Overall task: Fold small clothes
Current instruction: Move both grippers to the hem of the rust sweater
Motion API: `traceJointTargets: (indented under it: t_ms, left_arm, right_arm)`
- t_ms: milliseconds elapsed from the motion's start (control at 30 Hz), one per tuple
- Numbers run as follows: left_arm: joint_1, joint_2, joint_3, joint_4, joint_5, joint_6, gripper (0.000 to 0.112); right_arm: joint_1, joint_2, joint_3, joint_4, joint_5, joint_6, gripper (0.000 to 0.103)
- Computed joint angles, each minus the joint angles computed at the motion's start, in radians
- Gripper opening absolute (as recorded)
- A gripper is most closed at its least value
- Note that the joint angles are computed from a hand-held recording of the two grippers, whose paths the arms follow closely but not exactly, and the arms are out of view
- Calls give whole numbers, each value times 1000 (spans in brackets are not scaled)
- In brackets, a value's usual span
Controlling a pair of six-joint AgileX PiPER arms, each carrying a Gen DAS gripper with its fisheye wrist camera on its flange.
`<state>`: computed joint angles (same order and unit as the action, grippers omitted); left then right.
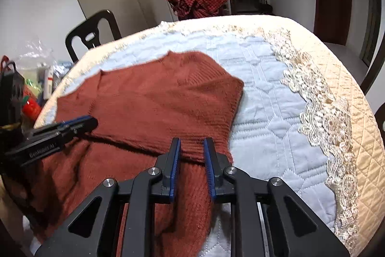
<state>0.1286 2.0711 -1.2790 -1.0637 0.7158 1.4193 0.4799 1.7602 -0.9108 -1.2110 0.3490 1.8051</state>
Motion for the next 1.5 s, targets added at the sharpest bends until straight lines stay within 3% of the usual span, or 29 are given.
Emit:
traceJointTargets:
  t_ms: [100,200,300,367,467,567,667,800,967,1133,1300,1500]
  left_arm:
    - [-19,3,-24,11,-7,-18,24]
    - [-45,22,-51,13,-37,-34,36]
    - [-56,53,-73,0,-58,-37,36]
    - [-60,40,-61,8,-67,-35,36]
    - [-47,5,-31,21,-60,-32,36]
    - [-6,-47,43,-45,-59,93,36]
    - [29,-46,68,-36,-87,118,36]
    - [93,-45,69,-10,-42,91,36]
    - [183,-119,164,-63,-24,222,37]
    - [309,-152,208,-32,78,240,37]
    - [436,-207,275,-53,162,337,49]
    - [544,-246,359,-63,204,462,51]
  right_arm:
    - [-6,7,-34,-7,29,-10,19]
    - [-43,47,-91,77,32,-120,20]
    - [-102,107,-135,208,1,-256,20]
    - [-109,93,-113,169,-24,-211,20]
    - [-85,67,-98,161,6,-205,20]
    - [-42,8,-38,35,-4,-87,20]
    - [0,18,-39,119,37,-197,20]
    - [-5,1,0,111,13,-160,20]
    - [78,-71,32,102,106,-119,20]
    - [175,-152,118,35,135,31,21]
    - [308,-201,156,55,217,77,24]
    - [445,-221,201,29,262,248,31]
